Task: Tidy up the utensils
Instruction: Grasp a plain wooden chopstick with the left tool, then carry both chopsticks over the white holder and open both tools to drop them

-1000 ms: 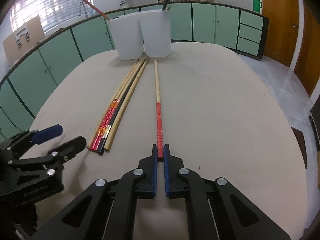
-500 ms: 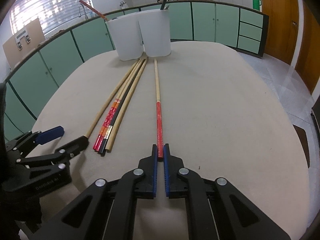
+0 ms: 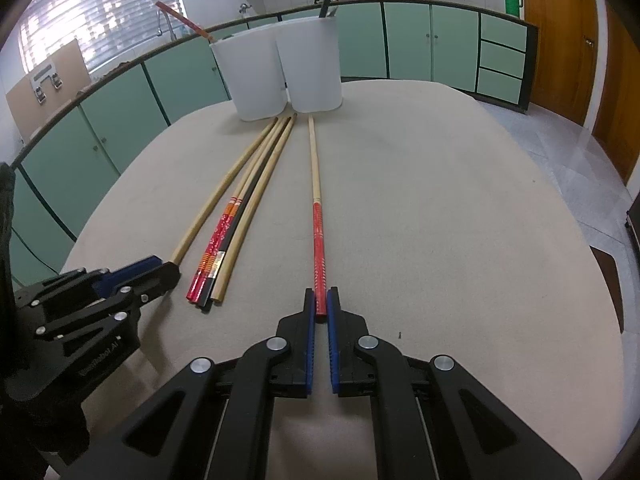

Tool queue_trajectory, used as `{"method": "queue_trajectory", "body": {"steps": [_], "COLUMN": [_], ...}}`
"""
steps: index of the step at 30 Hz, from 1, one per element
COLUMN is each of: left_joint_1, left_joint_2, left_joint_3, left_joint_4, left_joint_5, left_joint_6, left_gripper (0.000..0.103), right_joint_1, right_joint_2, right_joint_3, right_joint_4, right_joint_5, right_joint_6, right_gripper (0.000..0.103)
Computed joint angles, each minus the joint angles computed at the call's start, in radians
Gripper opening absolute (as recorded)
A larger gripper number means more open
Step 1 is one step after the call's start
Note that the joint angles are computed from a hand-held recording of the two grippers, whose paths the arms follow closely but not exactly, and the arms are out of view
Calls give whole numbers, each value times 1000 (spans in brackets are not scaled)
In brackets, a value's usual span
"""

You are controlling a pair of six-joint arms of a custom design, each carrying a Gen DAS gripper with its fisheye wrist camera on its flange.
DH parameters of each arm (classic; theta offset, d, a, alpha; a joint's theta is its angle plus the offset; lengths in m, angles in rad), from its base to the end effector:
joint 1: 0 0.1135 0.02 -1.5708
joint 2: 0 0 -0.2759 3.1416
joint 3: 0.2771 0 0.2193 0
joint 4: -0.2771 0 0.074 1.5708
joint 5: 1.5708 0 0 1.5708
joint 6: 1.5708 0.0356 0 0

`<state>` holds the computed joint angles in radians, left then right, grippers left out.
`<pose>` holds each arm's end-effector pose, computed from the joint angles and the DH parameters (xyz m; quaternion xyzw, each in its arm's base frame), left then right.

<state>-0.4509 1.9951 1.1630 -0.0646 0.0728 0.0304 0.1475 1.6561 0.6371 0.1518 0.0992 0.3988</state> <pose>0.3484 -0.1716 0.1638 0.2365 0.9131 -0.1026 0.3160 0.2735 0.0371 0.1568 0.1345 0.9281 0.0480 0.3440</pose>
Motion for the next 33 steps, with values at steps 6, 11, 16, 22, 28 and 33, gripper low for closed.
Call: {"method": "queue_trajectory", "body": {"steps": [6, 11, 16, 22, 28, 33], "left_joint_1": [-10, -5, 1, 15, 26, 34], "left_joint_2": [-4, -13, -56, -114, -177, -210], "left_joint_3": [-3, -6, -28, -23, -1, 48], "left_joint_4": [1, -2, 6, -12, -23, -39], "left_joint_5": [-15, -19, -30, -24, -12, 1], "left_joint_6": [-9, -13, 1, 12, 17, 11], "left_gripper": [6, 6, 6, 6, 6, 6], "right_joint_1": [3, 4, 2, -5, -23, -44], "right_joint_2": [1, -8, -34, -105, -193, -242], "right_joint_3": [3, -5, -22, -20, 14, 75], "right_joint_4": [-5, -1, 10, -17, -75, -121], "right_joint_5": [9, 8, 11, 22, 28, 19], "right_joint_6": [-4, -1, 0, -17, -63, -105], "right_gripper": [6, 6, 6, 6, 6, 6]}}
